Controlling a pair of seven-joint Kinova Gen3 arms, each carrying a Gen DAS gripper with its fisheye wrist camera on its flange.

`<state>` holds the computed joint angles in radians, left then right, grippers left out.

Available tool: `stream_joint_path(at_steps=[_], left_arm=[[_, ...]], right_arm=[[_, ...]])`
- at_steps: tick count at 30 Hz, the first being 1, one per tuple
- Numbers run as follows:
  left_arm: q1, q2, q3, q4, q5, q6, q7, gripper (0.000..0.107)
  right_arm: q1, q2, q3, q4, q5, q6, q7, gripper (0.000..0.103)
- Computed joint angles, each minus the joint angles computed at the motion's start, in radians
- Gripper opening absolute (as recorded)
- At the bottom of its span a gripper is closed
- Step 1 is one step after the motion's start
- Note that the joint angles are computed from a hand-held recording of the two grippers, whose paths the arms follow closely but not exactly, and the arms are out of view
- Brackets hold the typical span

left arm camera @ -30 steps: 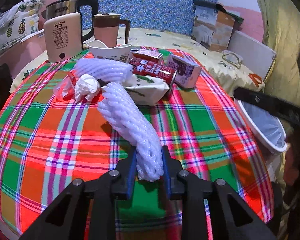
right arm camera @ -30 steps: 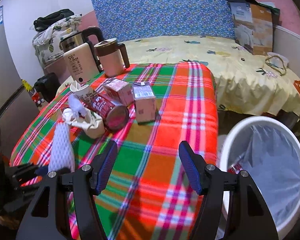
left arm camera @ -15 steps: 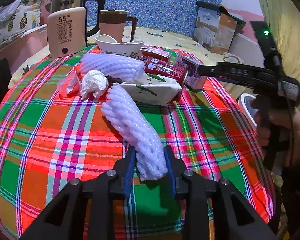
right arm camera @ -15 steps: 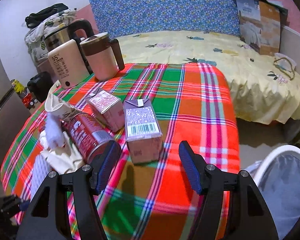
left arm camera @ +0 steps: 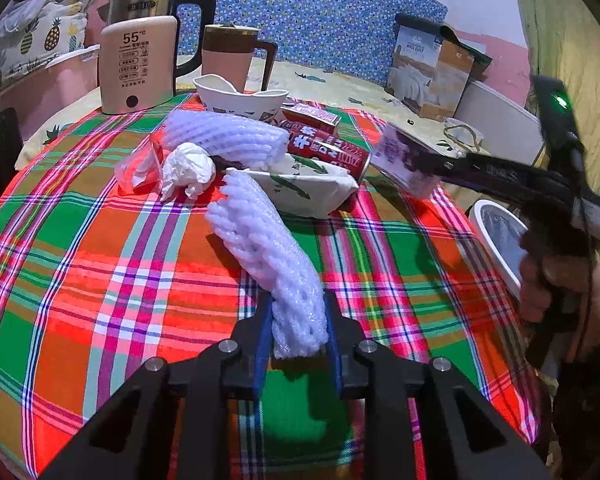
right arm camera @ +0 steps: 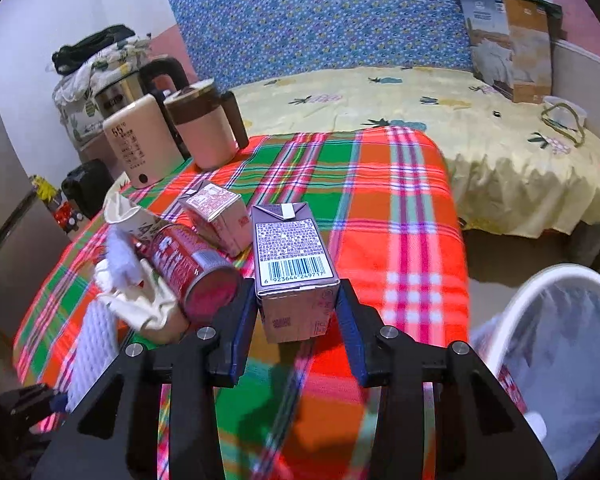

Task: Collect trash
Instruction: 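Carry the foam net and milk carton over the white bin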

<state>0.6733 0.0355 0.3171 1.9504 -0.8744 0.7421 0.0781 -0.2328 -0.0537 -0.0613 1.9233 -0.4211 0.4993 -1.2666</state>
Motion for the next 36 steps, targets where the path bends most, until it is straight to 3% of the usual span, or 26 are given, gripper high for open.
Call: stream_joint_path(at_steps=[7, 12, 36], left_arm=[[0.037, 0.000, 0.023, -0.021, -0.027, 0.039, 0.017, 0.023], [0.063, 0.002, 0.039, -0.047, -0.043, 0.065, 0.013, 0.023], [0.230, 0.101, 0.013, -0.219, -0.069, 0.152, -0.068, 0.023]], right_arm=[[-0.002, -0.132, 0.083, 0.100, -0.106, 0.034, 0.080, 0.042], [-0.012, -0.206, 0.117, 0.138, -0.098, 0.057, 0.071, 0.042], [-0.038, -0.388, 0.139, 0.244, 0.086, 0.029, -0.112, 0.042]])
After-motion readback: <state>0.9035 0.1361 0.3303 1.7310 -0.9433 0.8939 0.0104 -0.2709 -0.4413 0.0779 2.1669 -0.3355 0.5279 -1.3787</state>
